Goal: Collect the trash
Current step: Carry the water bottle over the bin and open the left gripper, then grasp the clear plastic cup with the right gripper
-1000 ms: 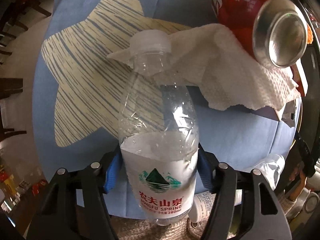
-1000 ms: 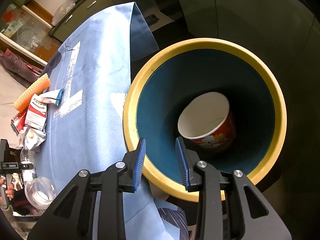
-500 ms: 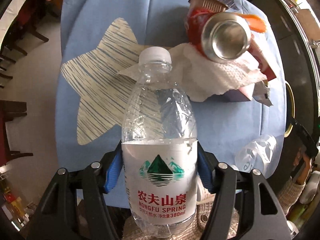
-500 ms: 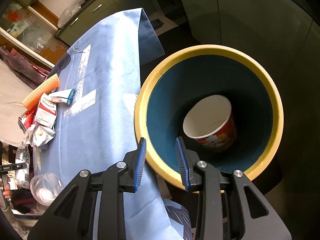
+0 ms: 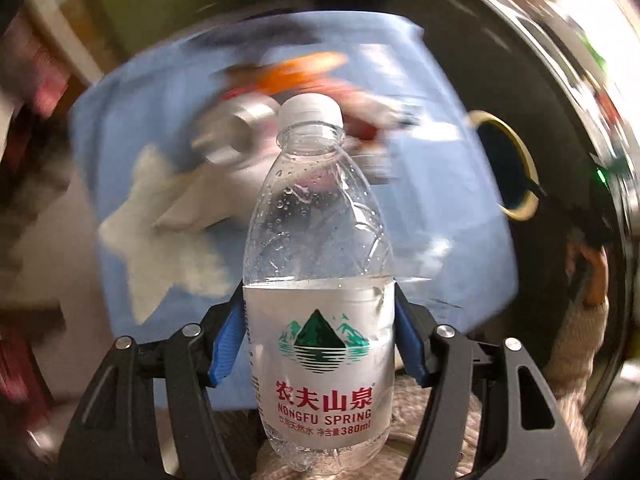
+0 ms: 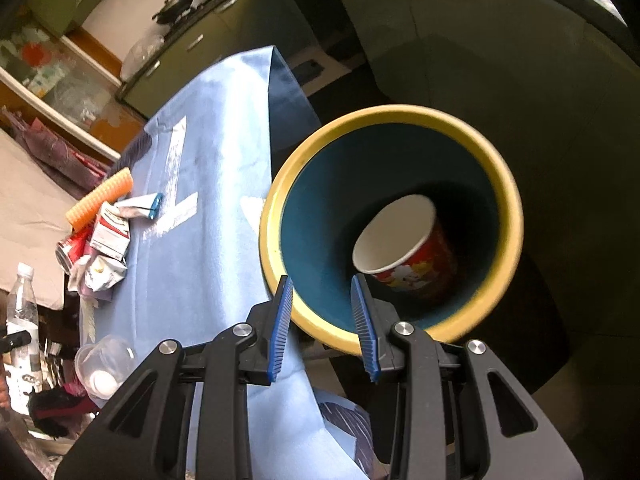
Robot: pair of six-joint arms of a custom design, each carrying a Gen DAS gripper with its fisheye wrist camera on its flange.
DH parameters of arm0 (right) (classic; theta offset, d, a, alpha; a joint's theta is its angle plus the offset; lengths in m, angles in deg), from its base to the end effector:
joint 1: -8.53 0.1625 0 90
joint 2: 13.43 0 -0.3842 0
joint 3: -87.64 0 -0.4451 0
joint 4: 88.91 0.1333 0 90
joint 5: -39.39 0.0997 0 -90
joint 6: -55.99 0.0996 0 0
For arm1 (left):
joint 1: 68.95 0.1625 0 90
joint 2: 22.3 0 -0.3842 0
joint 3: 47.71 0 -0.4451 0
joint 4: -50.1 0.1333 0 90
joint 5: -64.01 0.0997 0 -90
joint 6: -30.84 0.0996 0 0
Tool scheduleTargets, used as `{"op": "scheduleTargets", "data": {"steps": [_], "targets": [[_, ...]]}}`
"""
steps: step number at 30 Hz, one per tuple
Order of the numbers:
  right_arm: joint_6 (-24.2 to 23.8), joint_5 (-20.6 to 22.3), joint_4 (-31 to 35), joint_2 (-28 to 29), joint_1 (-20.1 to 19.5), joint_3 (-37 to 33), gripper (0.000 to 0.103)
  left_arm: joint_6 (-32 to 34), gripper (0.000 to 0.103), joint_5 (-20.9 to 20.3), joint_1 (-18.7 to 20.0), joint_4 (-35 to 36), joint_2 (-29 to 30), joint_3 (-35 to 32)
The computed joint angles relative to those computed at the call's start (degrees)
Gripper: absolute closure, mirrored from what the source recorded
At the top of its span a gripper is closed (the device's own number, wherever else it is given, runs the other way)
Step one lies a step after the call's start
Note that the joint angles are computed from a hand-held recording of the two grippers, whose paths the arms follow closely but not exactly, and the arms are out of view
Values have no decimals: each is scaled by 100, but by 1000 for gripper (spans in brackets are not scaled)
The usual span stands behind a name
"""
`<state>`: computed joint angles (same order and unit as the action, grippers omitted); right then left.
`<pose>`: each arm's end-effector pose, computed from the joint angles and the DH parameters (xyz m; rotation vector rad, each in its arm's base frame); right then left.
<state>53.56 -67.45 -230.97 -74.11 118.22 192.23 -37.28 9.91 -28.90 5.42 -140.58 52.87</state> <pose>0.3076 -0.5495 0.1086 0.5192 -2.8133 0.2650 -0.1009 -0.3352 0.5185 -0.1898 2.3945 -0.3623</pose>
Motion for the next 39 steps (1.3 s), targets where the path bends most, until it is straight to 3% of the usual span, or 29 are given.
{"op": "scheduleTargets", "data": {"steps": [8,12,16,19,23,26,28,31,39], "targets": [[-71,26,-235,-1109,-125,779,71,3144,41,-448,504,-2979,1977,36],[-89,-61,-324,-1678,-190,1131,71,4123,41,-630,886,-4218,3149,-305],[-68,-92,-262,-2057,-292,1343,71,4386,41,-810,1308,-4787,4136,-737],[-26,-143,-194,-2245,-387,1443,71,4272,41,-871,1616,-4702,4803,-1133],[-15,-150,-150,-2448,-544,1553,71,4104,40,-655,1890,-4576,5372,-1463],[-11,-105,-118,-2563,-632,1626,71,4043,39,-503,1972,-4525,5547,-1615],[-32,-84,-90,-2594,-652,1649,71,4019,31,-463,1948,-4507,5563,-1644],[-42,-56,-102,-2560,-615,1631,71,4097,29,-476,1889,-4560,5396,-1579],[-145,59,-133,-2320,-326,1593,71,4498,29,-642,1400,-4977,3924,-736]]}}
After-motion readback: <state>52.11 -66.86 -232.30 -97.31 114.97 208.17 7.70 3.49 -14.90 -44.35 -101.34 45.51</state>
